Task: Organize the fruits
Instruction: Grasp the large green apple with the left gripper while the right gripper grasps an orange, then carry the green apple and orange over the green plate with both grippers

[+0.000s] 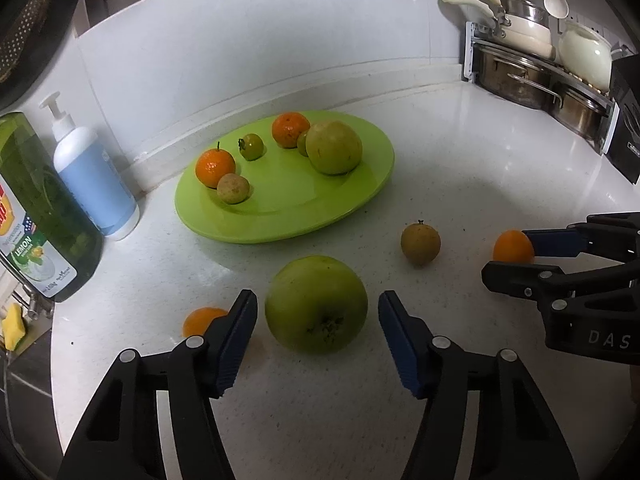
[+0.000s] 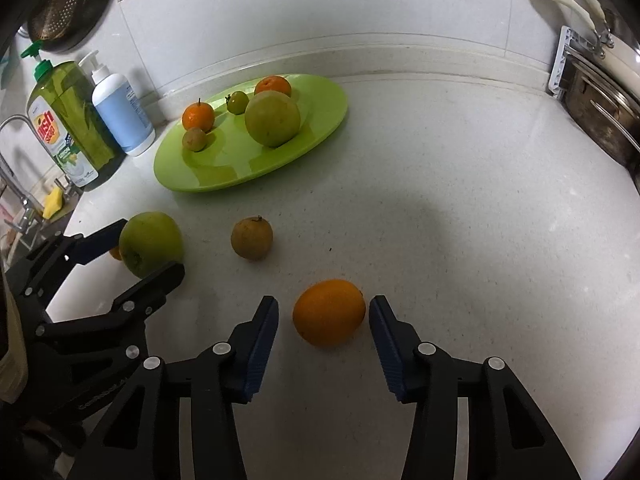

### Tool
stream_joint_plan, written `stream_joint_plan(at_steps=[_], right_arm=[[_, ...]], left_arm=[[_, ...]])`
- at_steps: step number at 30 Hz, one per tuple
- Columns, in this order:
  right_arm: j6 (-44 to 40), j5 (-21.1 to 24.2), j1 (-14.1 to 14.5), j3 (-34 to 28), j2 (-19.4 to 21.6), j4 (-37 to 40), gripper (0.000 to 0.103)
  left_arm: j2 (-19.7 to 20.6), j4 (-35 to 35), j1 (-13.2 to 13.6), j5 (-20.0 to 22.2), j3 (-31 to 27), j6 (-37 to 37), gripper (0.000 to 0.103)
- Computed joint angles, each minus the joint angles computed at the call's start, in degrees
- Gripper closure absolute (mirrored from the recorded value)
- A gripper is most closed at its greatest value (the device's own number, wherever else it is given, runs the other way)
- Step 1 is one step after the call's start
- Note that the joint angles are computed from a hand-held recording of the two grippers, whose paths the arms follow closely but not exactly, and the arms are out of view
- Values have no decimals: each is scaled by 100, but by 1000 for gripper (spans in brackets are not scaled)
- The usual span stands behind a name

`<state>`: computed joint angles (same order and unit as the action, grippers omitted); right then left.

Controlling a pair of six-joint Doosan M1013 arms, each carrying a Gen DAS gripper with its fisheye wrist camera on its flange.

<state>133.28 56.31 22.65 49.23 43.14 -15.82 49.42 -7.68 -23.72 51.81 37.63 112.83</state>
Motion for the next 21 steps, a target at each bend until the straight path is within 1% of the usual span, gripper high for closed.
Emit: stream_joint_plan(at_steps=[2,4,5,7,9,12,15,21], right_arm=[[-23,17,-13,-13,13,37,57],[-15,29,-15,-12,16,43,59],[-19,32,-13,-14,17,33,59],[-31,30,-10,-13,16,22,61],[-59,65,-1,-35,30,-25,66],[-129,27,5,-25,24,11,66],[-148,-30,24,-4,4,-44,66],[-163,-115,35,50,-50,-74,66]], left_arm=[[43,-37,4,91,-80,-14,48],[57,-65,8,111,-100,-11,50],[66,-57,8,132,-117,-29,52],[77,-69,15,152,-136,-54,53],[86,-113,25,183,-158,-51,53],[97,-138,30,260,-197,-59,53],[137,-371,65,489,-315,-75,53],[15,-405,66,355,-162,-90,53]])
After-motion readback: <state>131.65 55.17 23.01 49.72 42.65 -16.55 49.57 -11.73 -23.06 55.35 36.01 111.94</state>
